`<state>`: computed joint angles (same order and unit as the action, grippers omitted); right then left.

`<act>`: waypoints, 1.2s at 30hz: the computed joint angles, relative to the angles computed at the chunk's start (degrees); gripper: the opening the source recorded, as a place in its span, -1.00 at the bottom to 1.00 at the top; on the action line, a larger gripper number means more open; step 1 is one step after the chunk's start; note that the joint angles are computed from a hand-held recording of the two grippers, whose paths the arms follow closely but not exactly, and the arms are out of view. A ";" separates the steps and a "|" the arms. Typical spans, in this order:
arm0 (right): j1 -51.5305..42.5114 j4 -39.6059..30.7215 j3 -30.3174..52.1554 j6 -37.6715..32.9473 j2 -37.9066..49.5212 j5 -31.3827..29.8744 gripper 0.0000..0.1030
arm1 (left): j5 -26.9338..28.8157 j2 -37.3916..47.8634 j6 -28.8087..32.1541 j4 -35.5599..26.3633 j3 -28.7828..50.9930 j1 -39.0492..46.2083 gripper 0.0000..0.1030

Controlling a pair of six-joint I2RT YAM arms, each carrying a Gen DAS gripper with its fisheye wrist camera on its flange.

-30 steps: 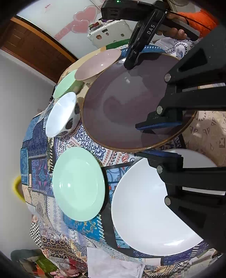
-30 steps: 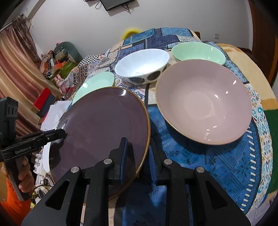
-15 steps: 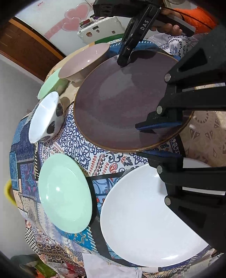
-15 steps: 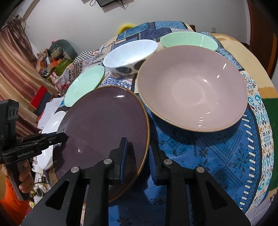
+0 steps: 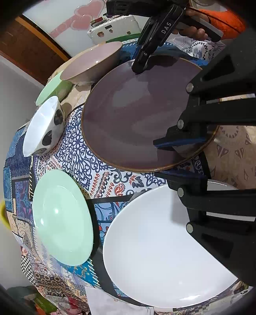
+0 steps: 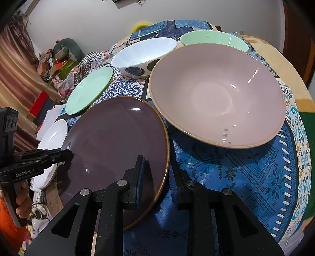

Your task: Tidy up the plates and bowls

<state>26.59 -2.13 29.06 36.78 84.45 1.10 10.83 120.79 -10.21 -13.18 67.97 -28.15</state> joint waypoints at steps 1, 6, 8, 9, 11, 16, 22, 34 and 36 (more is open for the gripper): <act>-0.19 -0.56 0.19 -0.27 -0.12 0.11 -0.54 | -0.05 -0.15 -0.08 0.18 -0.14 -0.06 -0.57; 0.88 -3.33 0.06 -0.14 -3.04 2.59 -0.51 | -0.83 -3.68 -0.29 2.76 -3.74 -0.32 -0.48; 1.57 -4.55 -0.02 0.04 -5.06 3.11 -0.42 | -0.64 -5.07 -0.56 3.27 -4.73 -0.31 -0.44; 1.96 -5.03 0.07 0.18 -5.76 3.64 -0.41 | -0.81 -6.12 -0.70 3.77 -5.48 -0.43 -0.39; 3.33 -6.52 0.53 0.42 -7.64 5.37 -0.30 | -1.89 -8.19 -0.93 4.71 -7.01 -0.85 -0.29; 6.73 -8.71 2.43 0.78 -10.09 9.12 -0.02 | -5.02 -15.22 -1.12 8.05 -12.11 -1.67 0.06; 9.77 -9.28 5.42 0.45 -10.50 11.02 0.11 | -6.32 -23.82 -0.33 10.37 -18.07 -0.26 0.30; 15.13 -6.88 12.92 -0.22 -1.96 11.81 0.12 | -7.35 -35.34 2.06 16.21 -29.21 6.50 0.70; 15.63 -5.71 14.44 -0.43 0.71 11.14 0.12 | -6.04 -35.65 2.67 16.39 -30.02 8.52 0.74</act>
